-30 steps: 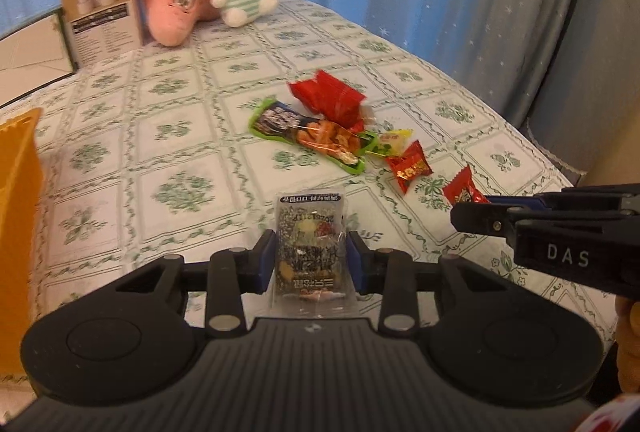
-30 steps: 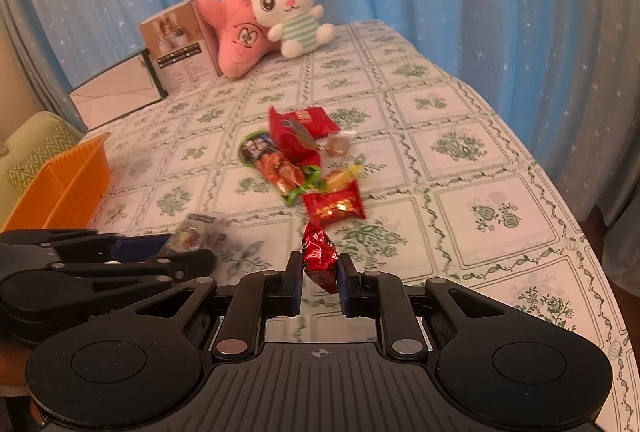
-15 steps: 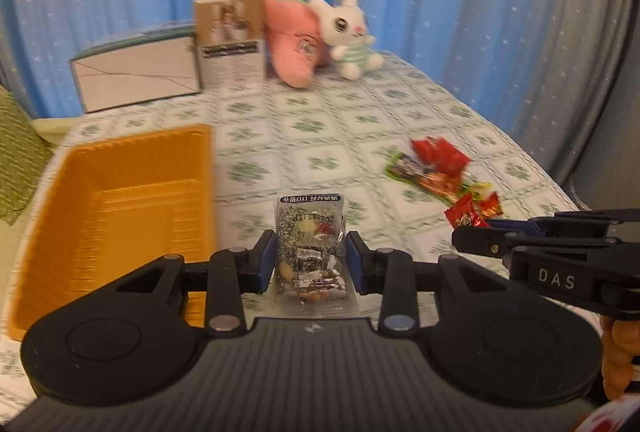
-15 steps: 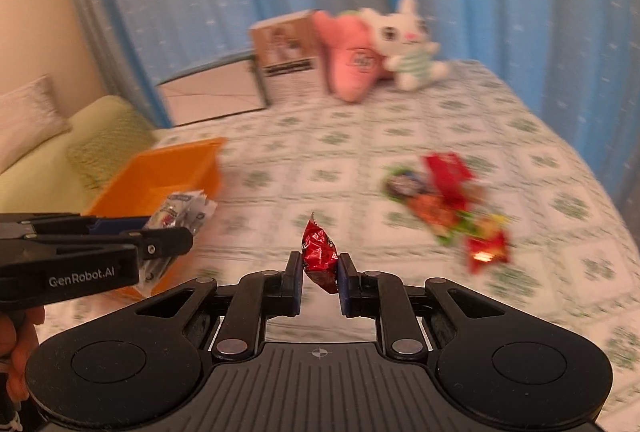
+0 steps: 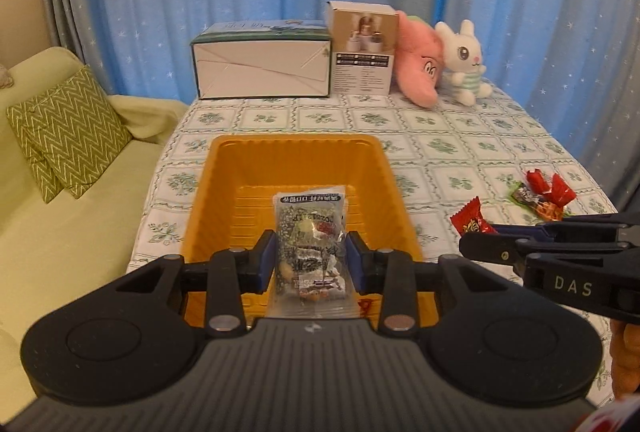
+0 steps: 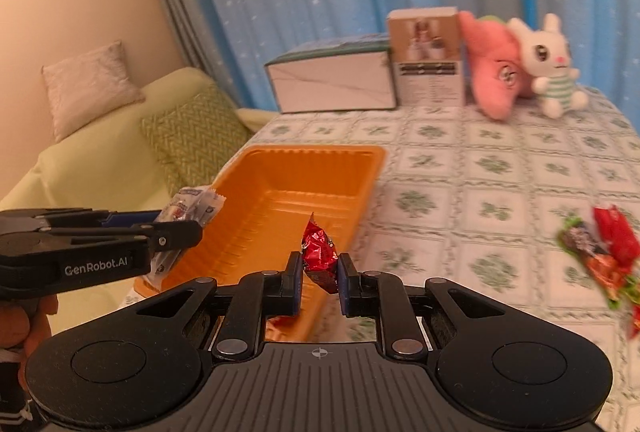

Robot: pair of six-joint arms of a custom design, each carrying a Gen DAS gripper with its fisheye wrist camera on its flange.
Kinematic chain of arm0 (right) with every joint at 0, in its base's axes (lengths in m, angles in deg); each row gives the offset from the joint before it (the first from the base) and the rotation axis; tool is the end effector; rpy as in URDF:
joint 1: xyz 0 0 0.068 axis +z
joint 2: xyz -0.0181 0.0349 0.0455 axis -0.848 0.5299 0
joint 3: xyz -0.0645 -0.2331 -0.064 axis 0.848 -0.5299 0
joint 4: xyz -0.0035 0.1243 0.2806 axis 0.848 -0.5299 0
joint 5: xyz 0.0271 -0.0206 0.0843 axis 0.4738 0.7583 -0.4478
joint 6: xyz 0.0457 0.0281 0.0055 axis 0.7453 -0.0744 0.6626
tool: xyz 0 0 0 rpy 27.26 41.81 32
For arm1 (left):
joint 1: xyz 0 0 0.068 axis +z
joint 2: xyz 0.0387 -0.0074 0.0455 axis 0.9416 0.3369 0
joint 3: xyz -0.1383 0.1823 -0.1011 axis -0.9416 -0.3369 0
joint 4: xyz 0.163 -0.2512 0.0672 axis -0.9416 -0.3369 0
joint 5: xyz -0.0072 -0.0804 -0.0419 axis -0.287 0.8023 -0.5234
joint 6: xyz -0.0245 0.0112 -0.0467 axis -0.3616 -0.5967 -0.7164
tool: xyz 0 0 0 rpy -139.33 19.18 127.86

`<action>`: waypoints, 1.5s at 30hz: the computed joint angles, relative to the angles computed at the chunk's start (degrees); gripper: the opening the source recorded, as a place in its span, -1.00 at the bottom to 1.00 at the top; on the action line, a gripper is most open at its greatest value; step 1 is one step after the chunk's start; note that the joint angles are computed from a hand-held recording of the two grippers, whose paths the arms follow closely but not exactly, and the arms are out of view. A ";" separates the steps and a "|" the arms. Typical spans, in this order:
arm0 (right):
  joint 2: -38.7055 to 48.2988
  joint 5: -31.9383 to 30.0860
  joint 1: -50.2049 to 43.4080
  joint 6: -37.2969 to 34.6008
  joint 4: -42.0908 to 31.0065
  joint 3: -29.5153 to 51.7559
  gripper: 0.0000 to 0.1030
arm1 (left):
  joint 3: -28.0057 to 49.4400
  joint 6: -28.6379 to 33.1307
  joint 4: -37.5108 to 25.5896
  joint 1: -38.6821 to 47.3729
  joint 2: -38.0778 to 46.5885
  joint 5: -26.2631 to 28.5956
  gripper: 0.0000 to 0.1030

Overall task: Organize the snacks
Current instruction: 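Carry both snacks over the orange tray and open both grippers to release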

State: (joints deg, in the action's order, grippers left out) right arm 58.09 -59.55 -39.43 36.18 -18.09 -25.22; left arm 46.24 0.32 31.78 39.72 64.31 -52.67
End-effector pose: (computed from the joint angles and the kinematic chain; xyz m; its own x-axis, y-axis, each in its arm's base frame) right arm 0.2042 0.0798 0.1399 -0.6664 -0.0488 -0.7440 -0.4174 0.8512 0.3181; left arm 0.1858 -0.0956 0.1642 -0.6619 0.0143 -0.7494 0.0449 0.9988 -0.0205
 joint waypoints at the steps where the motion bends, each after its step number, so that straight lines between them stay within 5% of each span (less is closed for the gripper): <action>1: 2.70 0.60 1.11 0.67 1.57 0.93 -0.65 | -0.30 1.00 0.27 1.98 -0.27 1.60 -0.35; 18: 21.74 6.24 8.09 2.95 11.01 8.43 -0.65 | 0.46 9.33 10.91 18.07 14.14 15.52 -0.35; 39: 26.25 6.87 10.79 2.56 14.28 10.50 -0.64 | -4.92 10.38 1.40 19.41 -4.03 13.06 -0.34; 41: 26.60 7.75 11.20 2.26 15.02 10.48 -0.55 | -5.25 10.38 0.79 19.56 -5.03 12.71 -0.28; 43: 26.26 7.81 11.11 2.53 15.66 9.97 0.04 | -5.73 10.11 0.27 19.93 -6.30 12.86 -0.17; 45: 25.51 7.06 10.48 3.12 16.22 9.24 0.13 | -6.19 9.81 -0.24 20.00 -7.55 12.81 -0.10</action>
State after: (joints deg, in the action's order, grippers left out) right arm 83.60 -52.49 -28.94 39.30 -1.87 -15.98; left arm 40.05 10.12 31.54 59.71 56.77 -39.86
